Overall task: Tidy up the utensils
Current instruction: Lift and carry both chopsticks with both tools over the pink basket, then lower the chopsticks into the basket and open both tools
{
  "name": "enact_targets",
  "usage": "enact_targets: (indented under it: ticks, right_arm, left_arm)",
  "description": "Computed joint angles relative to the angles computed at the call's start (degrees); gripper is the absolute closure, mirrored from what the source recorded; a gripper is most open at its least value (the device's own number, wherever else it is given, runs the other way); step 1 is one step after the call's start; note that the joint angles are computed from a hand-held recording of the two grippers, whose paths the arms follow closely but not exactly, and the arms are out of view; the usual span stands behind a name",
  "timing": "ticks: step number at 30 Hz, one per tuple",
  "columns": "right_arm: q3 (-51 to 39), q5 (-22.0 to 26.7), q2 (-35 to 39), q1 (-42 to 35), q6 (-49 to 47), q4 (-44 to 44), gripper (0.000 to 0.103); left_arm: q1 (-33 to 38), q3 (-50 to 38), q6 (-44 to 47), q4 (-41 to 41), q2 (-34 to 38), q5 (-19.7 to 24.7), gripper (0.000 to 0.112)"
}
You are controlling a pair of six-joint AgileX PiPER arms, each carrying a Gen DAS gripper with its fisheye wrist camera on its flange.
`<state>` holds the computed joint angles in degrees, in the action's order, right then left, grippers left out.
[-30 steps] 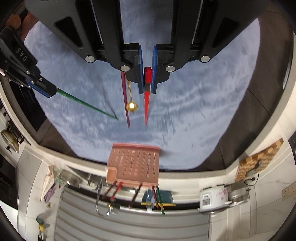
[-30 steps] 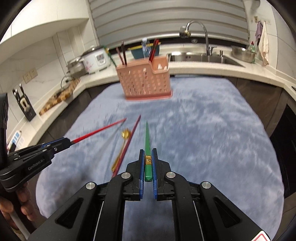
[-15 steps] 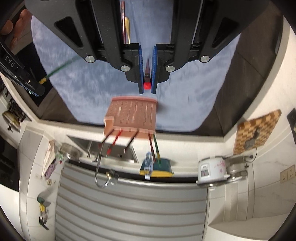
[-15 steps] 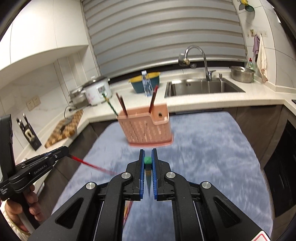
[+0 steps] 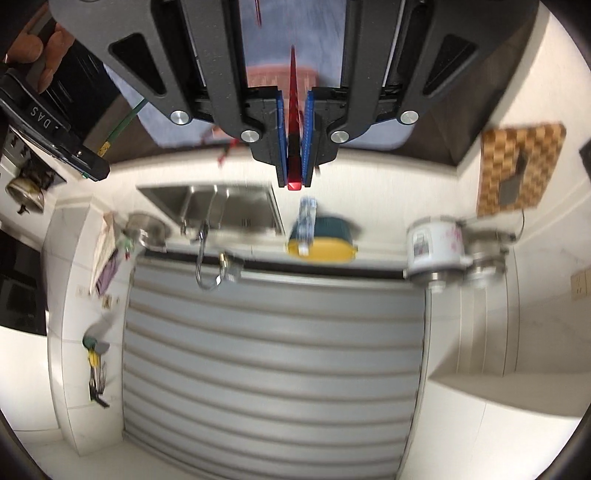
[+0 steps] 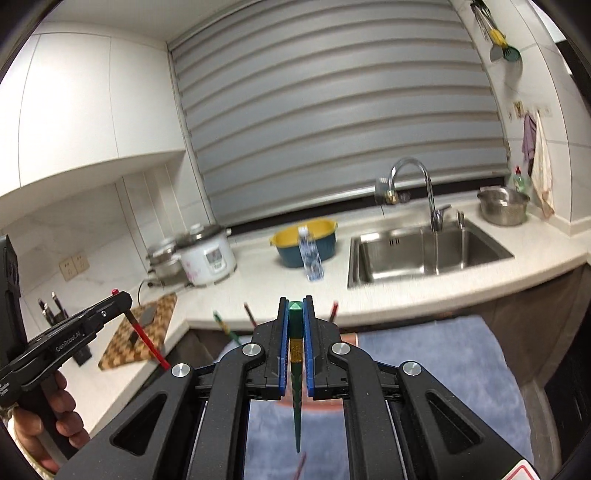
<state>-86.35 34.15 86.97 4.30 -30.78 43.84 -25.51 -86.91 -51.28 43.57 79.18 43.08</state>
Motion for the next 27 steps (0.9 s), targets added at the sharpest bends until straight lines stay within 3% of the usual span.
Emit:
enact_targets:
  ticks: [8,14,27]
  right_arm:
    - [-22.26,-3.0,14.88,5.15,12.15,-10.91,0.097]
    - [-33.46,-1.96,24.3,6.62,18.42,-17.0,0.097]
    - [-33.61,-0.6,30.9,8.96,21.95,-22.02,0.096]
  left_arm:
    - [8.29,-14.67,7.68,-5.68,11.74,-6.21,0.105]
    - [11.5,-17.43,9.89,-9.92,17.3,-8.16,0.105]
    - [13.05,-16.13,11.53,-13.95,22.64,-9.69,0.105]
